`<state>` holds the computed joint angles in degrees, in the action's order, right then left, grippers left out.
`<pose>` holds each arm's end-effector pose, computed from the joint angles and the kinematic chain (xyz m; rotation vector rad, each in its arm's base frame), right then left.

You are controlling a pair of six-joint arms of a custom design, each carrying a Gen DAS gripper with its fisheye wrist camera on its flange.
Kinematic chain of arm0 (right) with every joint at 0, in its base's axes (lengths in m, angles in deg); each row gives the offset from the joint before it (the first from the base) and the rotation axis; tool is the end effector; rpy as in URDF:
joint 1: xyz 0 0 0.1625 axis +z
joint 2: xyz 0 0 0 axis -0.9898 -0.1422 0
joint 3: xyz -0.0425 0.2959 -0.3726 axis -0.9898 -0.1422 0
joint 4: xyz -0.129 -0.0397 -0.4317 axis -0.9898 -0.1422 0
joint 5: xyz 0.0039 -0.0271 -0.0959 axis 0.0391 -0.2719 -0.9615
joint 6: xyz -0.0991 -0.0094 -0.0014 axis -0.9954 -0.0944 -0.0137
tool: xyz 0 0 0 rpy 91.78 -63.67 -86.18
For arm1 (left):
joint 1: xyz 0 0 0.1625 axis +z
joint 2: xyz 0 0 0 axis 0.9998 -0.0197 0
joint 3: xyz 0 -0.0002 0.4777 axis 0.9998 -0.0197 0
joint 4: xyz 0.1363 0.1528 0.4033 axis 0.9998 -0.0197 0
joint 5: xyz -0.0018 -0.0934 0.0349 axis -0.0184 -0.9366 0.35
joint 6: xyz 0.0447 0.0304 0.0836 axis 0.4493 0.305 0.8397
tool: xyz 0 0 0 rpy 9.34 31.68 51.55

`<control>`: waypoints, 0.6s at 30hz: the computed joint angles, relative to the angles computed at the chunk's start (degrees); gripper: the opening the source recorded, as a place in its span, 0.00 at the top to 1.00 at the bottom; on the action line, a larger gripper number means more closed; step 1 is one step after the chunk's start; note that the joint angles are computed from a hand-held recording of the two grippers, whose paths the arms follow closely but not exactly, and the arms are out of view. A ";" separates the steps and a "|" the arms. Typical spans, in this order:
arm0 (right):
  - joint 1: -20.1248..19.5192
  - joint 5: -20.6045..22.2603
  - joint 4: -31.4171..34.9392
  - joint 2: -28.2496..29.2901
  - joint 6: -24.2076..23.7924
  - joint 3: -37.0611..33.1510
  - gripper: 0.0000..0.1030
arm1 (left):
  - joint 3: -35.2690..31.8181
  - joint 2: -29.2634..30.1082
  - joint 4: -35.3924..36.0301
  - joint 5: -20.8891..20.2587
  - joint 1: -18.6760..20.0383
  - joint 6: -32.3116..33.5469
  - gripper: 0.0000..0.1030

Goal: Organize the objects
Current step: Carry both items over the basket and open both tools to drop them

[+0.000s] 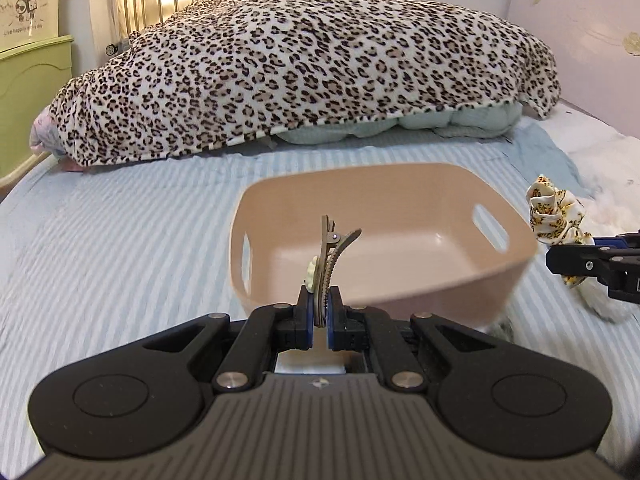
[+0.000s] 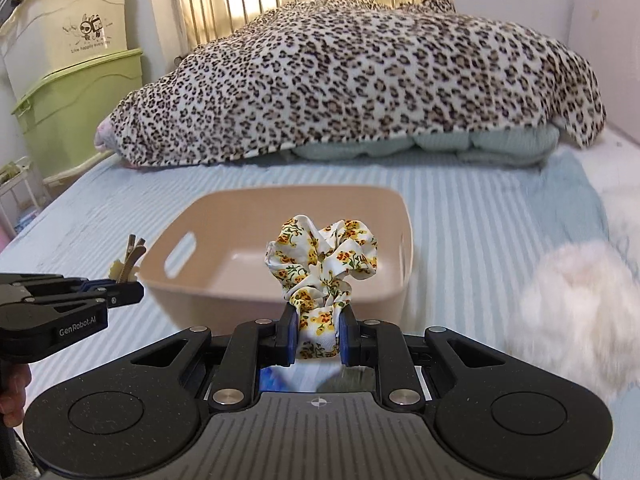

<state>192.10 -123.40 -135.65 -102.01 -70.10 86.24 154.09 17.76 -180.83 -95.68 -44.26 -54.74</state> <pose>0.2615 -0.4689 0.1223 0.6224 -2.3583 1.0033 -0.1814 -0.4849 0.2433 0.5535 2.1468 -1.0006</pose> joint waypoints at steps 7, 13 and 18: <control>-1.45 -1.70 2.13 3.73 -1.35 -6.43 0.83 | -7.62 6.50 2.83 -0.21 4.87 1.74 0.93; -2.75 -4.11 8.20 5.37 -2.07 -10.19 0.83 | -11.60 10.08 8.03 -0.08 7.53 -0.03 0.93; -2.81 -4.54 10.34 5.99 -2.04 -10.99 0.77 | -12.61 10.20 12.40 -0.99 8.45 -2.52 0.92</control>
<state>189.29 -127.94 -125.32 -96.03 -72.14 75.25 141.48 27.96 -168.43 -96.67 -35.81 -57.25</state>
